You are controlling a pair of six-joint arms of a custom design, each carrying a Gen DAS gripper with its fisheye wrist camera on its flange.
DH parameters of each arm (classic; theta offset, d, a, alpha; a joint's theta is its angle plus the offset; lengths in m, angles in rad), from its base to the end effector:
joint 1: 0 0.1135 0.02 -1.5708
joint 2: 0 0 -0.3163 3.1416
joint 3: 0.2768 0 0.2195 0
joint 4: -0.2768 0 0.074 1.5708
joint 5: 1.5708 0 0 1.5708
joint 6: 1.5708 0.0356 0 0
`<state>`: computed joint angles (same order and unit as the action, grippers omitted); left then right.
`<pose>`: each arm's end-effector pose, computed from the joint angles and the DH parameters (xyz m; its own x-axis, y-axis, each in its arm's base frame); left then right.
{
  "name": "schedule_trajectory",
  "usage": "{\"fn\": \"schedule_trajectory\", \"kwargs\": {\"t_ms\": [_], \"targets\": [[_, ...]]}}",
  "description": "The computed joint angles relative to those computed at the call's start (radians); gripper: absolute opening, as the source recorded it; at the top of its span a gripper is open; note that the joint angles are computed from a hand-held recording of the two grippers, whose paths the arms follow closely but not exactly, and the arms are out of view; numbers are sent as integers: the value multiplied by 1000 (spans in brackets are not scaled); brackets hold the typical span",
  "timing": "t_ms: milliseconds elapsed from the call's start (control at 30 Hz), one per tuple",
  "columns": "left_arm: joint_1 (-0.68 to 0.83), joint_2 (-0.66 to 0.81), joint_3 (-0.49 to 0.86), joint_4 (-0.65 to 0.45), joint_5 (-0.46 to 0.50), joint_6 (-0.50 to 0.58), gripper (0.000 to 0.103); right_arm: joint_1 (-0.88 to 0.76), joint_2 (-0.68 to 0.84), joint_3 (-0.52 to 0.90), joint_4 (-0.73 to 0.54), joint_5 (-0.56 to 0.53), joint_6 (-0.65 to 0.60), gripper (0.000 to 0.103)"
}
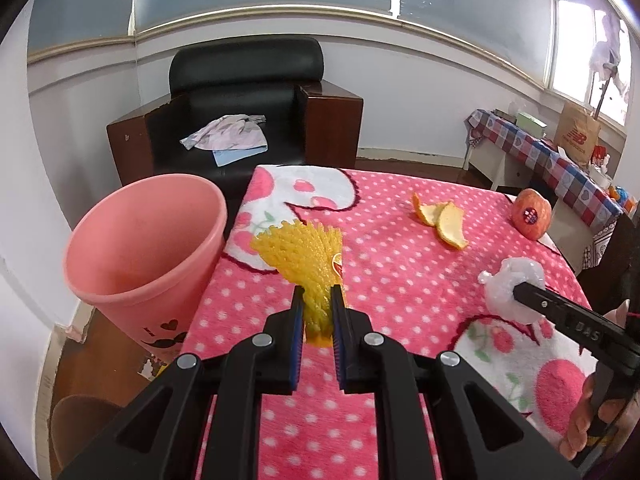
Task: Collect trash
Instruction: 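Carry both items to the pink bucket and open both tools to drop them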
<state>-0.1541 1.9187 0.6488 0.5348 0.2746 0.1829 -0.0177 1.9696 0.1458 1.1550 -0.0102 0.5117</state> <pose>0.3226 -0.0599 0.1544 -0.5886 0.2686 -0.7625 0.4613 0.8862 -0.0439 0.2340 -0.0038 0.1176 -0.5358 0.4992 -0.6810 0.3120 0.8665 0.3897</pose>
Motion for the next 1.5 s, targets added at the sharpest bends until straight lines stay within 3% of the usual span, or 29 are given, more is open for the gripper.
{"fn": "schedule_trajectory", "kwargs": {"t_ms": [200, 367, 500, 1067, 1333, 1367, 1433, 1500], "targets": [[78, 18, 39, -1, 49, 28, 12, 131, -88, 152, -221, 26, 55, 28], [177, 44, 140, -89, 126, 10, 12, 204, -98, 296, -330, 12, 126, 28], [257, 71, 228, -127, 155, 12, 12, 272, -84, 455, -454, 20, 104, 28], [389, 264, 569, -312, 126, 18, 12, 396, 249, 1178, -942, -17, 2, 28], [403, 317, 638, -352, 101, 32, 13, 404, 344, 1306, -1023, -35, 12, 31], [404, 319, 640, -353, 101, 31, 15, 402, 355, 1321, -1032, -52, 15, 32], [403, 322, 646, -356, 108, 26, 33, 402, 366, 1333, -1038, -64, 17, 37], [405, 319, 638, -343, 102, 14, 43, 402, 368, 1333, -1030, -79, 16, 45]]}}
